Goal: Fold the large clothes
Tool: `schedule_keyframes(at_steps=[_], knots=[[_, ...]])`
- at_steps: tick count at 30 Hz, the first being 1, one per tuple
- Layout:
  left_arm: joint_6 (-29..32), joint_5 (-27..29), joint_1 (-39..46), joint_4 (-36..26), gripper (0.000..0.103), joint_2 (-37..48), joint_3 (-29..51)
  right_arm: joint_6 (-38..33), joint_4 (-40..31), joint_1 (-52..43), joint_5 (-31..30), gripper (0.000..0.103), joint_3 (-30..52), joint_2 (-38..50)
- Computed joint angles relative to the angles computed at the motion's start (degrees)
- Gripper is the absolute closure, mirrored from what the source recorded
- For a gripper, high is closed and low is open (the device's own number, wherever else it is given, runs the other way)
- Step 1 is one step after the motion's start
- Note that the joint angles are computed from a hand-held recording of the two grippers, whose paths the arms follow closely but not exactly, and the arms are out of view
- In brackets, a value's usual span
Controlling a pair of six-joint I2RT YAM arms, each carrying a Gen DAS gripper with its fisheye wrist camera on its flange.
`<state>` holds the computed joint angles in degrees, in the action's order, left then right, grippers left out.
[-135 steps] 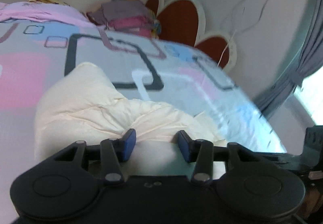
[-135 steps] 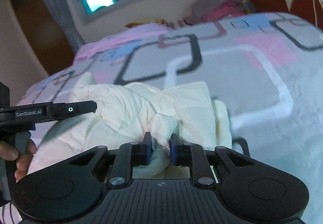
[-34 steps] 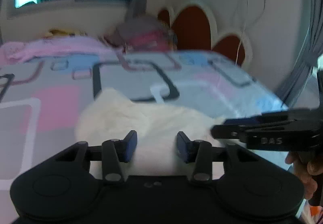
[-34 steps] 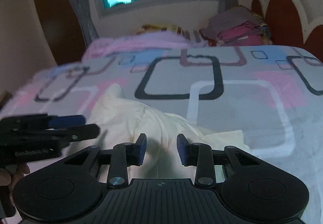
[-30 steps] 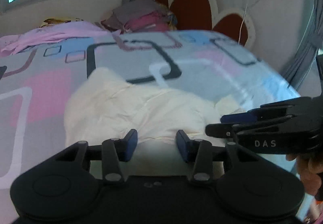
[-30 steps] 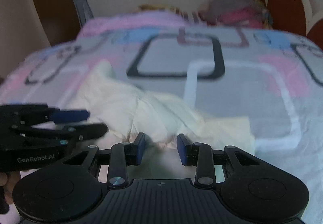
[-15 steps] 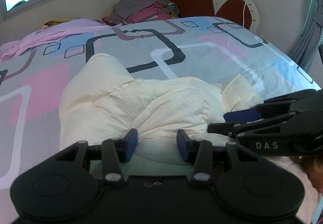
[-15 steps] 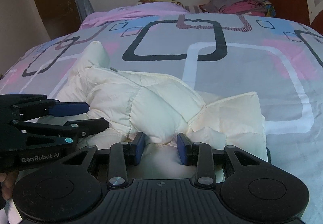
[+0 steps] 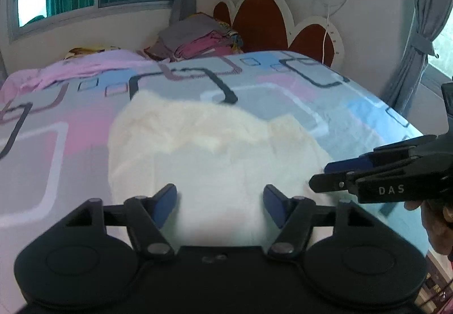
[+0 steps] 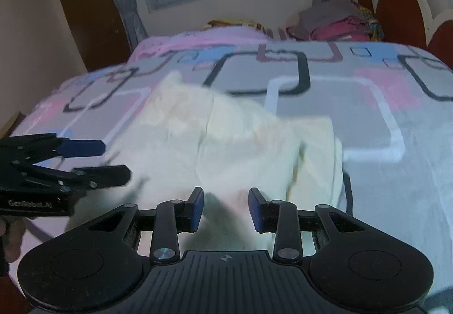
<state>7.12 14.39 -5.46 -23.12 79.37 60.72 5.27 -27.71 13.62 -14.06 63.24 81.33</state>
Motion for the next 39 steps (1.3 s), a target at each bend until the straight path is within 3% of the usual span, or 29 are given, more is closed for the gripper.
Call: schedule_keyframes(at_steps=[1,2,10,16,21,23,24,26,30,34,36,39], knots=[[-0.34,-0.24,0.03,-0.56,0.038,-0.59,-1.0,-0.21,0.06,0.71,1.03,0.043,-1.26,-0.65],[-1.09,0.37,0.36,-1.09,0.038,-0.96,-2.16,-0.51,0.59,1.41,1.79,0.038,-2.74,-1.28],[-1.53,-2.66,-0.52,5.18,0.034,0.54,-7.76,2.65,5.5,1.48,1.4,0.038,-7.37,0.71],[-1.64,-3.83,-1.09,3.39,0.032,-0.88,-7.2,2.24,2.09,1.77,2.3,0.038,-4.9,0.7],[-2.85,-4.44,-0.39,2.49,0.012,-2.42,-7.06,2.21,1.03,1.85,3.52,0.036,-4.62,-1.08],[-3.92,-4.59,0.22,2.98,0.008,-3.21,-7.23,2.6,2.52,2.59,6.04,0.007,-6.26,-3.55],[-4.67,-3.99,0.87,4.3,0.002,-3.85,-7.83,2.04,4.37,2.19,5.31,0.006,-7.76,-5.2],[-6.03,-2.88,2.36,7.01,0.0,-4.46,-8.79,2.09,4.85,0.64,3.7,0.006,-8.44,-6.53],[-8.01,2.6,6.82,4.45,0.0,-0.36,-4.66,7.36,7.42,-8.59,-5.56,0.006,-9.52,-5.91],[-13.94,14.27,13.3,3.91,0.001,5.2,-1.68,16.54,10.1,-18.55,-18.06,0.006,-7.01,1.59],[-16.82,17.4,15.41,3.82,0.003,8.27,-0.34,18.63,10.95,-21.45,-24.81,0.0,-5.15,6.85],[-18.04,20.56,17.18,2.13,0.005,12.52,1.97,18.63,11.29,-23.34,-29.75,0.0,-3.6,12.13]])
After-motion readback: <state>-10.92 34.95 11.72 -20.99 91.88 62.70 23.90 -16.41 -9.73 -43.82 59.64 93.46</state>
